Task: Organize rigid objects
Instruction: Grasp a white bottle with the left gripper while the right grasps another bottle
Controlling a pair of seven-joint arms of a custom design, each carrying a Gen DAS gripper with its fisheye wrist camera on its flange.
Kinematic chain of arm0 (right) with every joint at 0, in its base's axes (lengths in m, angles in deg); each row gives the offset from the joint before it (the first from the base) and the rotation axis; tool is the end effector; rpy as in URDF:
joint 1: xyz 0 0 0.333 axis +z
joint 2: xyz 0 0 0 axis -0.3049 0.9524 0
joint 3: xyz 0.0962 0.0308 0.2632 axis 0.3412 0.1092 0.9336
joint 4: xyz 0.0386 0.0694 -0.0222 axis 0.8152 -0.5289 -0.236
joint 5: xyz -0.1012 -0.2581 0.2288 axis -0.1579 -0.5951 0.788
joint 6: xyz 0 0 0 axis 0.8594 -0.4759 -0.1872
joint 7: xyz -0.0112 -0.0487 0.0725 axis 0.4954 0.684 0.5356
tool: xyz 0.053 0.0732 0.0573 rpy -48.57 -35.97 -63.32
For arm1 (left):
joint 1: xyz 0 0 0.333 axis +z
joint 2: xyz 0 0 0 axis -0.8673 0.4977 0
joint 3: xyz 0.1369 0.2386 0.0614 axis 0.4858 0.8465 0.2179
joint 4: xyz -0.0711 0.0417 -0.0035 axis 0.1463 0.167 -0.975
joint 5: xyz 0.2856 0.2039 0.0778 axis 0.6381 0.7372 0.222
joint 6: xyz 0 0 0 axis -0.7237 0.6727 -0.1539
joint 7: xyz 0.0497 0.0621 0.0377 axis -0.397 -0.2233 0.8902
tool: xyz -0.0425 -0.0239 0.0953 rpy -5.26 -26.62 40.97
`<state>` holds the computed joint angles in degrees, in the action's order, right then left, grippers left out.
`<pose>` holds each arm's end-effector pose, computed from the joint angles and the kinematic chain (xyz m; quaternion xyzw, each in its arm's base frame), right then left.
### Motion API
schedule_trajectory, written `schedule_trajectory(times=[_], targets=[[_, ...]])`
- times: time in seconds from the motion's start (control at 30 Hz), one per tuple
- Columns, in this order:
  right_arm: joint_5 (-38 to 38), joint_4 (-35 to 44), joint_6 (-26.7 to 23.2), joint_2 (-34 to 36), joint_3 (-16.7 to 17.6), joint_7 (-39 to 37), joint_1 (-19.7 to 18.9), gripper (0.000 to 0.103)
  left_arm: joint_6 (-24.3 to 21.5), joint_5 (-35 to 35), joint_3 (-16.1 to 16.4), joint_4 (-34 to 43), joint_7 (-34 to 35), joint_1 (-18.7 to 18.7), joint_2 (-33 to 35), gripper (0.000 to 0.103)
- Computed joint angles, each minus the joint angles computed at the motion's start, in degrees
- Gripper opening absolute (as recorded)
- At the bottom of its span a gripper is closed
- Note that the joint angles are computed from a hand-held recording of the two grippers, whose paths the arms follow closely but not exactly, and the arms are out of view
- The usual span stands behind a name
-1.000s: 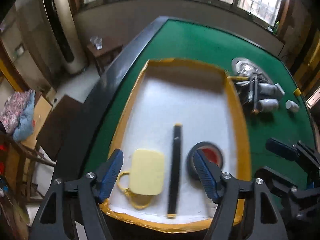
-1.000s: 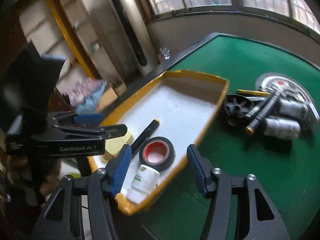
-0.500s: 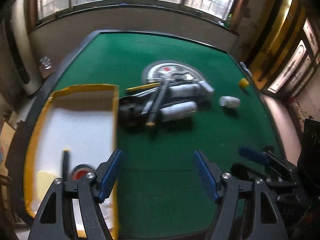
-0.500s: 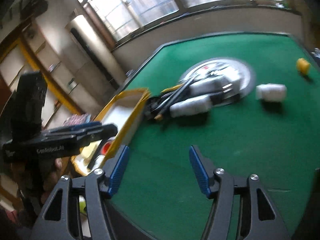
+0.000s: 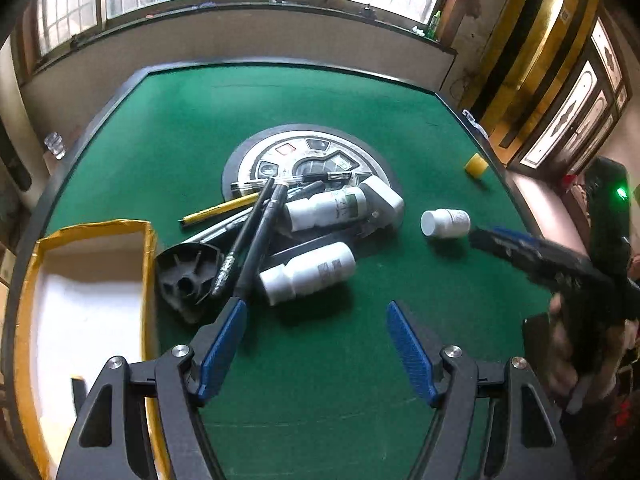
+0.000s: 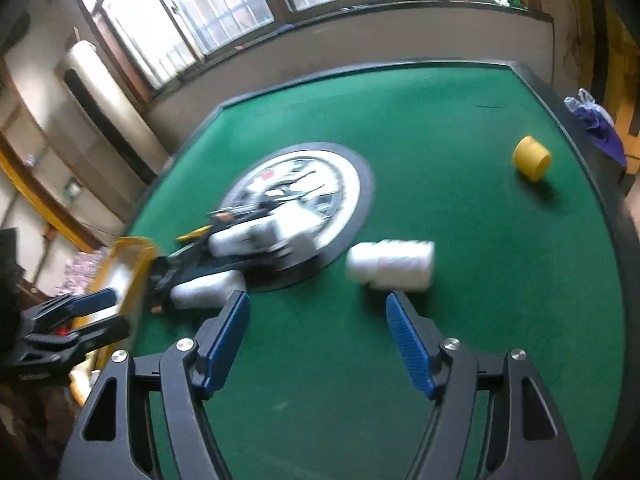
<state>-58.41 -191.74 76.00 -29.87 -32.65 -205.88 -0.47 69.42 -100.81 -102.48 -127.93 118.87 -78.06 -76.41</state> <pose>0.4080 0.2443 0.3943 -0.5122 0.7846 -0.1794 0.2999 0.4756 -0.3009 0.4684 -0.4181 0.8658 -0.2705 0.0489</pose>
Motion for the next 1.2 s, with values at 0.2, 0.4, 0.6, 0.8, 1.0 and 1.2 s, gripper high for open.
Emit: schedule_trajectory(times=[0.2, 0.4, 0.6, 0.8, 1.0, 1.2], targets=[[10.8, 1.89, 1.22, 4.5, -4.14, -16.2, -0.95, 0.07, -1.57, 0.77, 0.11, 3.21, -0.61, -0.33, 3.24, 0.076], [20.07, 4.65, 1.12, 9.59, -4.4, -30.15, -1.09, 0.07, -1.45, 3.42, -0.03, 5.94, -0.85, -1.4, 5.95, 0.076], [21.07, 5.92, -4.23, 9.81, -2.99, -32.87, 1.02, 0.068, -3.3, 9.66, 0.35, 12.11, -0.87, -3.82, 11.28, 0.076], [20.77, 8.54, -4.6, 12.39, -3.51, -31.87, 1.18, 0.051, -4.57, 17.81, 1.9, 16.13, 0.05, -7.29, 16.07, 0.066], [22.41, 8.17, -6.12, 11.88, -2.45, -31.68, 2.66, 0.05, -5.21, 19.06, 2.08, 12.96, 1.13, -7.27, 14.5, 0.06], [22.58, 6.4, -5.87, 10.73, -1.15, -25.68, 5.05, 0.05, -5.99, 21.61, 2.27, 9.02, -0.8, -7.43, 12.33, 0.06]])
